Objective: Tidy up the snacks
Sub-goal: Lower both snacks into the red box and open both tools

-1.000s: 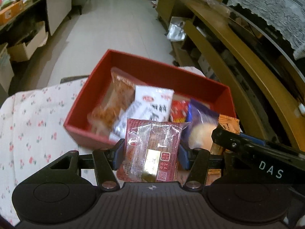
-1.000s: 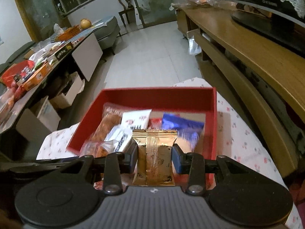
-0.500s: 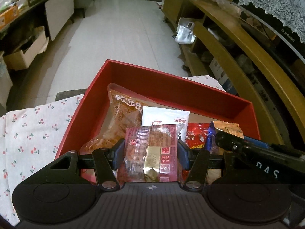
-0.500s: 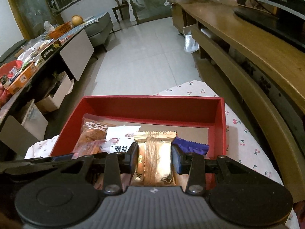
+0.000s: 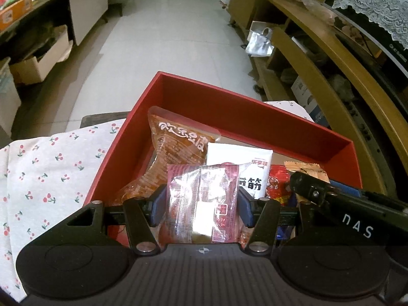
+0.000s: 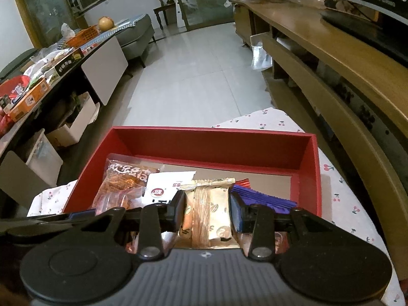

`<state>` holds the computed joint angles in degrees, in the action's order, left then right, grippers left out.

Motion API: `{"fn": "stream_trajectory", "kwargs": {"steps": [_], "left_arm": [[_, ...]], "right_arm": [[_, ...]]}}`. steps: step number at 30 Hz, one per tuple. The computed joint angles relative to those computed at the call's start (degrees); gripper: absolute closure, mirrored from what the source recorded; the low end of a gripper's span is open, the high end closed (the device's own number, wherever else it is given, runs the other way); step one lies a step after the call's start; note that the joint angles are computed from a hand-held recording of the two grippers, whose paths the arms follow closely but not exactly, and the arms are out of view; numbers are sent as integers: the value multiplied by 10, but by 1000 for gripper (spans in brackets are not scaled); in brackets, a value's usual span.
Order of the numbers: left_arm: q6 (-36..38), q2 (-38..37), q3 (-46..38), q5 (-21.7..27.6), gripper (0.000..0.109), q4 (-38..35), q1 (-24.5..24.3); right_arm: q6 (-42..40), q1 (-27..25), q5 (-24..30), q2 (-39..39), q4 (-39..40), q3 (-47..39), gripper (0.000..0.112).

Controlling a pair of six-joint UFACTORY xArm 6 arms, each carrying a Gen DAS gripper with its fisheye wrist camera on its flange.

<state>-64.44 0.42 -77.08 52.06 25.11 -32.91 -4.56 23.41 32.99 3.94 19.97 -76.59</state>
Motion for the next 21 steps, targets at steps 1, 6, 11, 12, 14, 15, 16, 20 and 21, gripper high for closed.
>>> {"fn": "stream_trajectory", "kwargs": {"steps": [1, 6, 11, 12, 14, 15, 16, 20, 21], "left_arm": [[-1, 1, -2, 2, 46, 0, 0], [-5, 0, -6, 14, 46, 12, -2], [-6, 0, -10, 22, 45, 17, -4], [-6, -1, -10, 24, 44, 20, -4], [-11, -3, -11, 28, 43, 25, -7], [-12, -5, -11, 29, 43, 25, -6], [-13, -8, -9, 28, 42, 26, -6], [-20, -17, -4, 31, 40, 31, -6], [-21, -17, -6, 33, 39, 34, -7]], "right_arm": [[-1, 1, 0, 2, 1, -2, 67], [4, 5, -3, 7, -4, -8, 66], [8, 7, -7, 5, -9, -6, 66], [11, 6, -8, 4, -11, -5, 66], [12, 6, -10, 2, -6, -5, 66], [10, 6, -10, 1, -3, -5, 66], [8, 6, -10, 0, -1, -6, 66], [3, 7, -9, -4, 7, -8, 65], [2, 7, -10, -4, 8, -7, 65]]}}
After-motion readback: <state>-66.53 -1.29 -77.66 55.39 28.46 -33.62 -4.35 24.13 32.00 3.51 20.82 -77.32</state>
